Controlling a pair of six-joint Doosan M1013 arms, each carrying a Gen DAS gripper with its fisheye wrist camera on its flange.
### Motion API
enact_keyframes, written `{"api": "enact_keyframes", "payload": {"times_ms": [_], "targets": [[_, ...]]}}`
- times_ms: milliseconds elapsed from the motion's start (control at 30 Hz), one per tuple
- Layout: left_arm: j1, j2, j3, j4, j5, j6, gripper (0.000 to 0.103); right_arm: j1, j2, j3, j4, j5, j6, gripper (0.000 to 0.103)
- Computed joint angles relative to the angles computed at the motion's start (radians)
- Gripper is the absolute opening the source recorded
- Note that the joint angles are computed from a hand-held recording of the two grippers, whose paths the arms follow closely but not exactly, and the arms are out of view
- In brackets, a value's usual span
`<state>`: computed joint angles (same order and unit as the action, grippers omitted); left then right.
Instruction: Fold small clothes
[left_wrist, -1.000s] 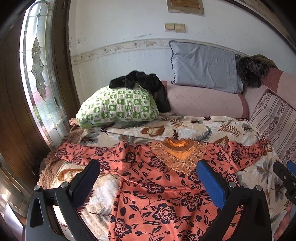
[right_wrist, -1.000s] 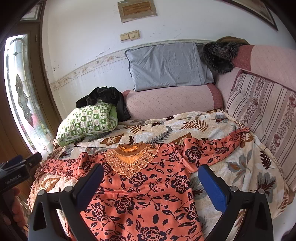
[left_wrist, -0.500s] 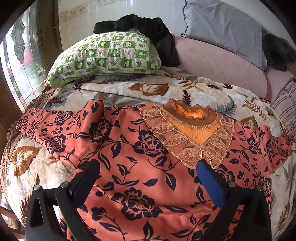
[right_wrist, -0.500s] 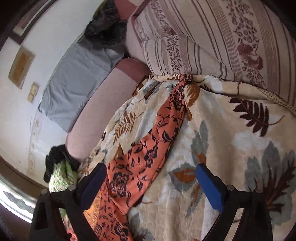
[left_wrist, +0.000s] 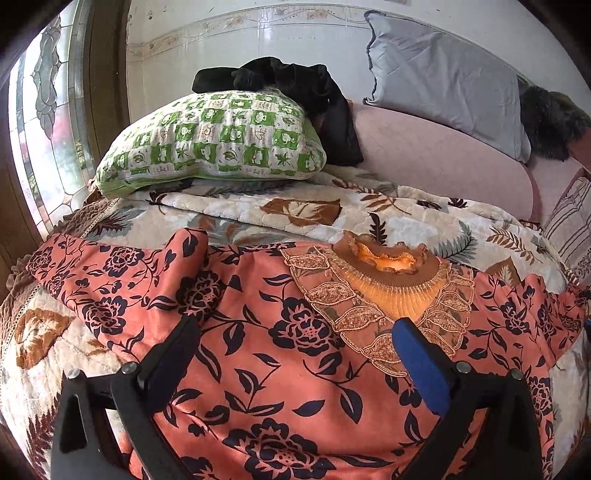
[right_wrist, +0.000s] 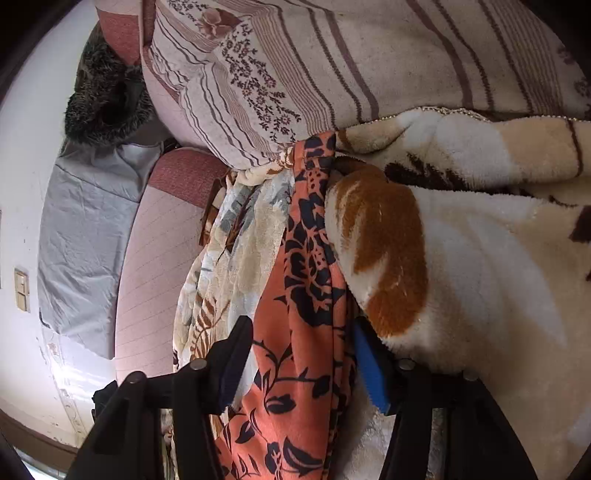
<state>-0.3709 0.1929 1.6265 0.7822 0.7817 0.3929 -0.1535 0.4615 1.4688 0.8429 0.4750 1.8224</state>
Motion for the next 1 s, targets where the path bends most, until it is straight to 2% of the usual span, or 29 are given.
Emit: {"api": "enact_keyframes", "payload": {"times_ms": [33,67,167,233,367,500,667,733,800,867,933,1000], "targets": [[0.0,0.001,0.0,0.003,0.0,-0.002,0.103,0.002,0.003,0.003,0.014,-0.022,-0.01,0.025],[-0.001,0.003,-0.001,0.009,0.004,-0.005,0.103,0.003,0.004,0.006,0.033,-0.031,-0.025,0.014],[-0.002,0.008,-0.003,0.022,0.023,-0.011,0.103,0.014,-0.019,0.03,0.098,-0.085,-0.08,0.01],[0.003,0.006,-0.001,0.024,0.032,-0.022,0.103,0.025,-0.047,0.046,0.228,-0.123,-0.231,0.009],[0.014,-0.012,0.012,0.049,0.043,-0.072,0.103,0.054,-0.108,0.055,0.506,-0.074,-0.533,0.009],[0.026,-0.046,0.041,0.106,0.067,-0.153,0.103,0.126,-0.158,0.032,0.557,0.006,-0.65,0.009],[0.059,-0.089,0.085,0.158,0.134,-0.222,0.103,0.279,-0.168,-0.016,0.433,0.069,-0.612,0.009],[0.081,-0.102,0.099,0.142,0.158,-0.234,0.103,0.347,-0.148,-0.039,0.365,0.104,-0.569,0.009],[0.107,-0.116,0.113,0.111,0.153,-0.242,0.103,0.421,-0.116,-0.071,0.23,0.138,-0.477,0.013],[0.128,-0.125,0.123,0.087,0.152,-0.251,0.103,0.484,-0.075,-0.106,0.129,0.204,-0.414,0.013],[0.144,-0.13,0.131,0.064,0.149,-0.25,0.103,0.523,-0.031,-0.147,0.065,0.313,-0.385,0.013],[0.156,-0.132,0.132,0.027,0.134,-0.236,0.103,0.536,-0.018,-0.128,0.124,0.372,-0.429,0.014]]}}
